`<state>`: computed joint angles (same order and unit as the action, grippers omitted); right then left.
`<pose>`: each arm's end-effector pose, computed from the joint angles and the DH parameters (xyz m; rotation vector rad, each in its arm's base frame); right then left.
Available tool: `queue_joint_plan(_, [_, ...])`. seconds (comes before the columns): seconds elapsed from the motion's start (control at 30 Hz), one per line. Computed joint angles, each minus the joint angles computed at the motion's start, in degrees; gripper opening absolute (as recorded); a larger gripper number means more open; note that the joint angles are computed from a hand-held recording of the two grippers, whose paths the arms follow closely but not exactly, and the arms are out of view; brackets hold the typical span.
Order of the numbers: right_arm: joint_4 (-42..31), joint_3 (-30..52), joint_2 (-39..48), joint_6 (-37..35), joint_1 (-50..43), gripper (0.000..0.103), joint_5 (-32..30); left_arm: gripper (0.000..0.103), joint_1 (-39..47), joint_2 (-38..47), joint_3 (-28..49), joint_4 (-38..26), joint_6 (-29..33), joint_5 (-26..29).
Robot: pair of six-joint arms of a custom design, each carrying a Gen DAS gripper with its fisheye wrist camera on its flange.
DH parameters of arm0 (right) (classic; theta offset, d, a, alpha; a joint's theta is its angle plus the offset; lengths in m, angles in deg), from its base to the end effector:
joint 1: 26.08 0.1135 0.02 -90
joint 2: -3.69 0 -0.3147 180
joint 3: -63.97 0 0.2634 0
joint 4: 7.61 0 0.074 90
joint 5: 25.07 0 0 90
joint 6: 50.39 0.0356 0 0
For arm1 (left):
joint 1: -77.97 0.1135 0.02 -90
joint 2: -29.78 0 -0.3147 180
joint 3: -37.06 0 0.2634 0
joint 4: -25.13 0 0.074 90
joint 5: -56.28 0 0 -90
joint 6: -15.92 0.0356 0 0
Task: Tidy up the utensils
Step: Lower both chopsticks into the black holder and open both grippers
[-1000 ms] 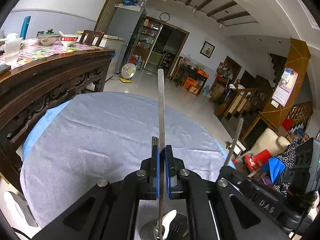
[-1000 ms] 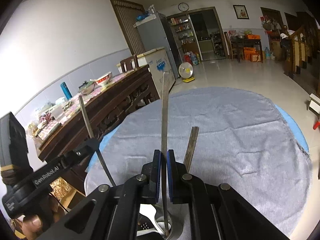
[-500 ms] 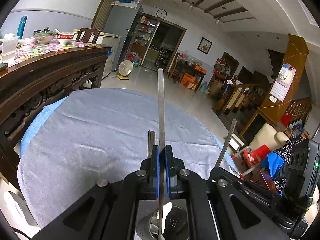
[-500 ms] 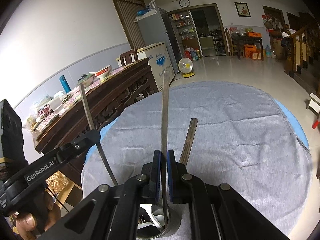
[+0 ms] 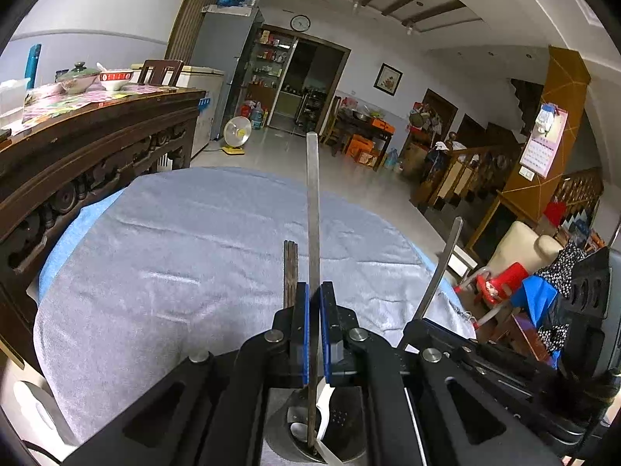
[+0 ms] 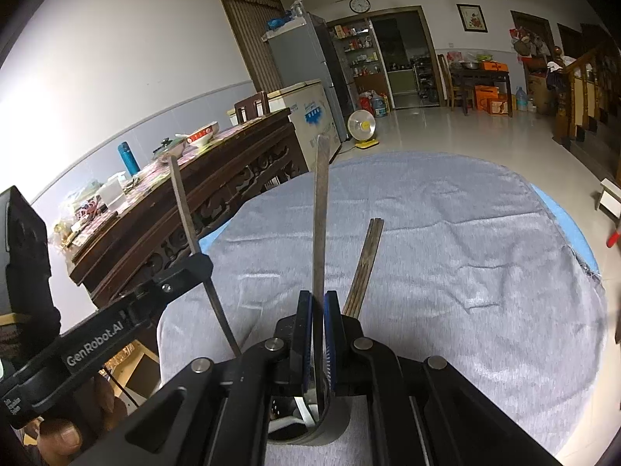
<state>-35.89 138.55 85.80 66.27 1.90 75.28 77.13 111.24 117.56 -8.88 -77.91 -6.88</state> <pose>0.2912 0.1475 0.3269 0.0767 2.2033 0.3399 0.3230 -0.0208 0.3597 0.2103 2.1483 -0.5561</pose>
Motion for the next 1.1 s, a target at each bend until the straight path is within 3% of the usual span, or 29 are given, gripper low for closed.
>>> queue_joint_plan(1.1, [-0.5, -2.9, -1.0, 1.5, 2.1, 0.008, -0.3, 0.006, 1.7, 1.6, -0.3, -4.1, 1.5, 2.5])
